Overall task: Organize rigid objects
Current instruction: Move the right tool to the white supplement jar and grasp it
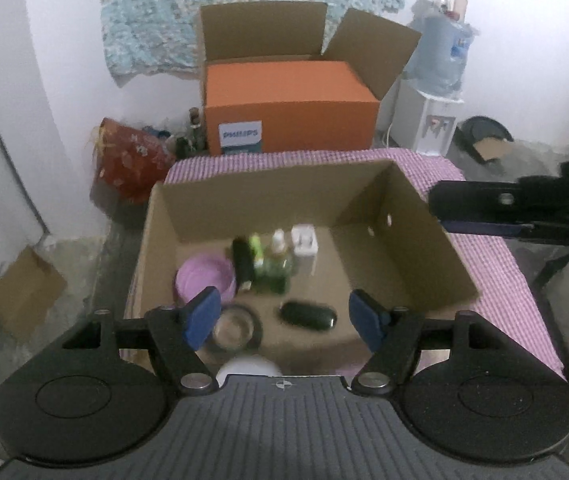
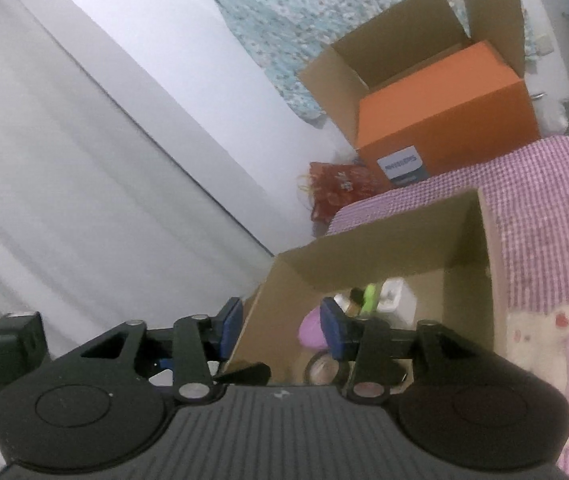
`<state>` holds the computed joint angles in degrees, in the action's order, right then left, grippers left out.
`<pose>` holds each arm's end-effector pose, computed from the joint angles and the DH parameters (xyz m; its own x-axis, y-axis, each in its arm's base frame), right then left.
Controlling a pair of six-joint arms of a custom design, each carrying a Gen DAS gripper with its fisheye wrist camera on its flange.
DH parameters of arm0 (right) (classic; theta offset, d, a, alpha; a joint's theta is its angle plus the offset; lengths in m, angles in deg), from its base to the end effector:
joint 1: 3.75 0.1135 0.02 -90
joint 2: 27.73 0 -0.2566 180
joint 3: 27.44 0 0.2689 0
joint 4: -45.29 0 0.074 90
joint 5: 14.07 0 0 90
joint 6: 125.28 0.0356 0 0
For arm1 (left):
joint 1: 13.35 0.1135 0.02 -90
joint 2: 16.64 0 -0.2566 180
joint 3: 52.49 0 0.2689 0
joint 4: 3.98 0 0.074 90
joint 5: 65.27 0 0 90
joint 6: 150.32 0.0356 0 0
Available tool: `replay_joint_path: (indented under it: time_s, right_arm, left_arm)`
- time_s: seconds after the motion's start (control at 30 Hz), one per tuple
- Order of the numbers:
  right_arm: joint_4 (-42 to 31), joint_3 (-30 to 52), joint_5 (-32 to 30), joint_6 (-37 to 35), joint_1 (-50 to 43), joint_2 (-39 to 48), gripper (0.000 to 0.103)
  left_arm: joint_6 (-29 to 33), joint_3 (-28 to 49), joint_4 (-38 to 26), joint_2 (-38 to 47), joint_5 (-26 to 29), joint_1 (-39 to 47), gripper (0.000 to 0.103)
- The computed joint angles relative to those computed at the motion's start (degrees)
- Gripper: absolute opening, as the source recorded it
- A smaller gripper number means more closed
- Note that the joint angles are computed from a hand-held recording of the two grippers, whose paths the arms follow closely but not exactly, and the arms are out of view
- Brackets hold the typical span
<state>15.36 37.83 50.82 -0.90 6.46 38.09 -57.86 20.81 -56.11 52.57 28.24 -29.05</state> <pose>0.2683 0.0637 0.2911 -0.7059 0.3924 -0.5897 -0.1476 0.7328 0.6643 0.2597 -0.0753 0.2911 -0.7019 0.2418 -0.6699 0.3399 0.9403 -0.0168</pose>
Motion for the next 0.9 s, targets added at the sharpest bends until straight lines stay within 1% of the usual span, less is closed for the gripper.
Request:
replay_joint_path:
  time_s: [0.13, 0.2, 0.3, 0.4, 0.57, 0.63, 0.83, 0.9]
  right_arm:
    - [0.01, -5.24, 2.28, 2.72, 4.61, -5.6, 0.048]
    - [0.68, -7.03, 2.99, 4.19, 6.84, -6.15, 0.049]
    - [2.14, -9.21, 5.53, 6.41, 11.47, -5.54, 0.051]
    - [2.8, -8.98, 7.85, 7.88, 15.38, -2.47, 0.051]
    - [3.75, -5.66, 10.99, 7.97, 18.53, 6.39, 0.051]
    - [4.18, -5.23, 11.5, 8.51, 19.03, 8.11, 0.051]
    - [4.98, -2.97, 11.17, 8.56, 18.86, 12.6, 0.051]
    - [4.78, -2.13, 10.69, 8.32, 18.82, 13.66, 0.051]
  left_arm:
    - [-0.23, -7.33, 0.57, -7.41, 1.27, 3.07, 0.071]
    - [0.07, -10.92, 1.28, -10.69, 1.15, 3.94, 0.072]
    - [0.87, -15.7, 3.58, -13.35, 0.67, 4.69, 0.072]
    - [1.53, -18.99, 5.98, -13.65, -1.17, 4.05, 0.072]
    - [2.89, -20.48, 9.96, -10.38, -3.11, 3.32, 0.072]
    - [3.51, -20.88, 11.1, -9.25, -4.05, 3.05, 0.072]
    - [5.38, -21.38, 12.62, -7.48, -0.65, 5.52, 0.072]
    - [5.5, -21.44, 12.88, -6.98, -0.35, 5.6, 0.072]
